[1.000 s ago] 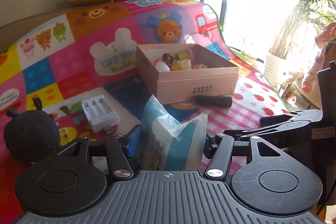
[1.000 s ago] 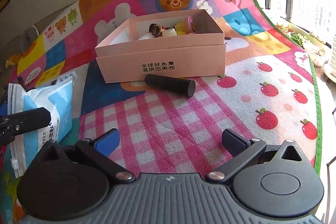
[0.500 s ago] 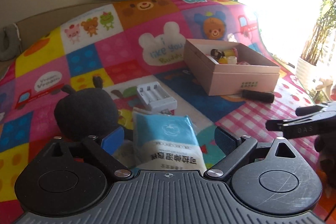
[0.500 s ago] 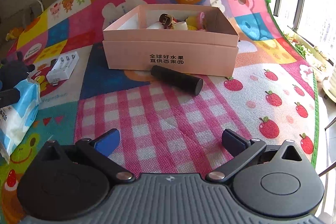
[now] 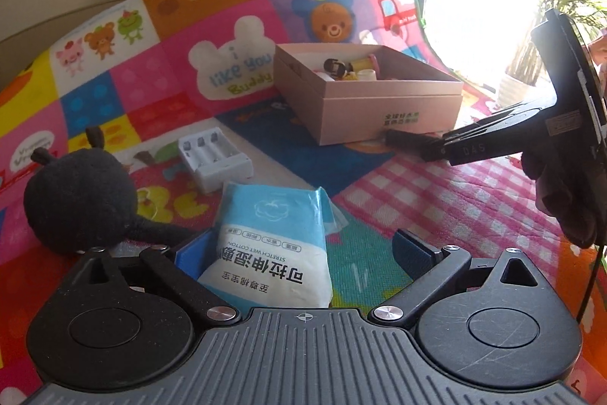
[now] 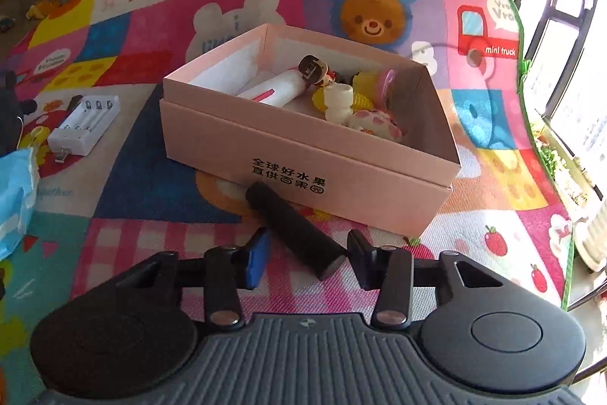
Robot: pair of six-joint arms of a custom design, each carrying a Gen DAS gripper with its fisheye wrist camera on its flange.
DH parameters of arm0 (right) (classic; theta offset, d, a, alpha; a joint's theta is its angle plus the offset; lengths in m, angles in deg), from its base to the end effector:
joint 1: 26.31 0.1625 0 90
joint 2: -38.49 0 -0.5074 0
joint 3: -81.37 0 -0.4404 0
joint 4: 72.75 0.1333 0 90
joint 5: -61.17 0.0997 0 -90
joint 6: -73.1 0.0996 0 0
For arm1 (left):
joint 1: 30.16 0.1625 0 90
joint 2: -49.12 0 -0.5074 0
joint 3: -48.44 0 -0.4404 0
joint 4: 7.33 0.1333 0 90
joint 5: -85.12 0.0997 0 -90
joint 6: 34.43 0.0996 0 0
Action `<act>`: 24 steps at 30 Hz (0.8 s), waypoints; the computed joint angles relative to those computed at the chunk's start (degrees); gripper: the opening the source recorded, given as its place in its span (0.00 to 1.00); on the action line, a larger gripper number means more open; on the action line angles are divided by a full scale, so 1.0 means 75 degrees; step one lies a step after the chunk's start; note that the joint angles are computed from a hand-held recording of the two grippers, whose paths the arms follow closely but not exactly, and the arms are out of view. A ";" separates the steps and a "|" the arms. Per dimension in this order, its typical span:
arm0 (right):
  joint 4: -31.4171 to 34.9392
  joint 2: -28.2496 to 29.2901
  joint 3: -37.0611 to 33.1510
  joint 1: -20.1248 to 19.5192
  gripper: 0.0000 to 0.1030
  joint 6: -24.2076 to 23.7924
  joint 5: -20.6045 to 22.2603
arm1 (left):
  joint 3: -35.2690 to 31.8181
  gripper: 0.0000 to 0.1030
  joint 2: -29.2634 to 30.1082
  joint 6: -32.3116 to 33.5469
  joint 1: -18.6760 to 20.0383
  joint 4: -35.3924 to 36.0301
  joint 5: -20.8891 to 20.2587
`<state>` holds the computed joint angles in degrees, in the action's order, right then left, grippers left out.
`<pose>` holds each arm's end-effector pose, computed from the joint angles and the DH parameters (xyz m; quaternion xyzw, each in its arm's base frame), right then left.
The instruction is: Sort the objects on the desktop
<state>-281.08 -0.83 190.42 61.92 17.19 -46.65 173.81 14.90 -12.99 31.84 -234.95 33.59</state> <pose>0.0817 -0.6850 0.0830 0.3530 -0.8308 0.2880 0.3198 -0.0792 -0.5649 0.0261 0.2448 0.8424 -0.3892 0.2809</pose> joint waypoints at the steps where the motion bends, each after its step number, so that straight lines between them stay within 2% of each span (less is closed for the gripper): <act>1: 0.0287 -0.0138 0.0078 -0.0023 0.28 0.0256 0.0081 | -0.0080 0.98 0.0004 0.0021 0.0041 0.0100 -0.0170; 4: 0.1070 -0.0521 0.0410 -0.0097 0.22 0.0765 0.0330 | -0.0277 0.98 -0.0001 0.0098 0.0134 0.0409 -0.0704; 7: 0.1195 -0.0772 0.0814 -0.0146 0.21 0.0721 0.0513 | -0.0376 0.98 0.0013 0.0178 0.0138 0.0613 -0.1021; 10: 0.1527 -0.1100 0.1136 -0.0212 0.22 0.0832 0.0773 | -0.0328 0.98 0.0034 0.0282 0.0057 0.0547 -0.0965; 12: 0.1370 -0.1211 0.1315 -0.0260 0.22 0.0779 0.0963 | -0.0213 0.98 -0.0016 0.0316 0.0003 0.0479 -0.0916; 15: 0.0789 -0.1105 0.1408 -0.0258 0.25 0.0553 0.0979 | -0.0027 0.99 -0.0102 0.0361 -0.0076 0.0357 -0.0747; 21: 0.0754 -0.0863 0.1232 -0.0256 0.25 0.0727 0.1132 | 0.0307 1.00 -0.0275 0.0107 -0.0156 0.0223 -0.0437; 24: 0.1076 -0.0826 0.1126 -0.0224 0.25 0.0930 0.1362 | 0.0315 1.00 -0.0272 0.0028 -0.0134 0.0274 -0.0347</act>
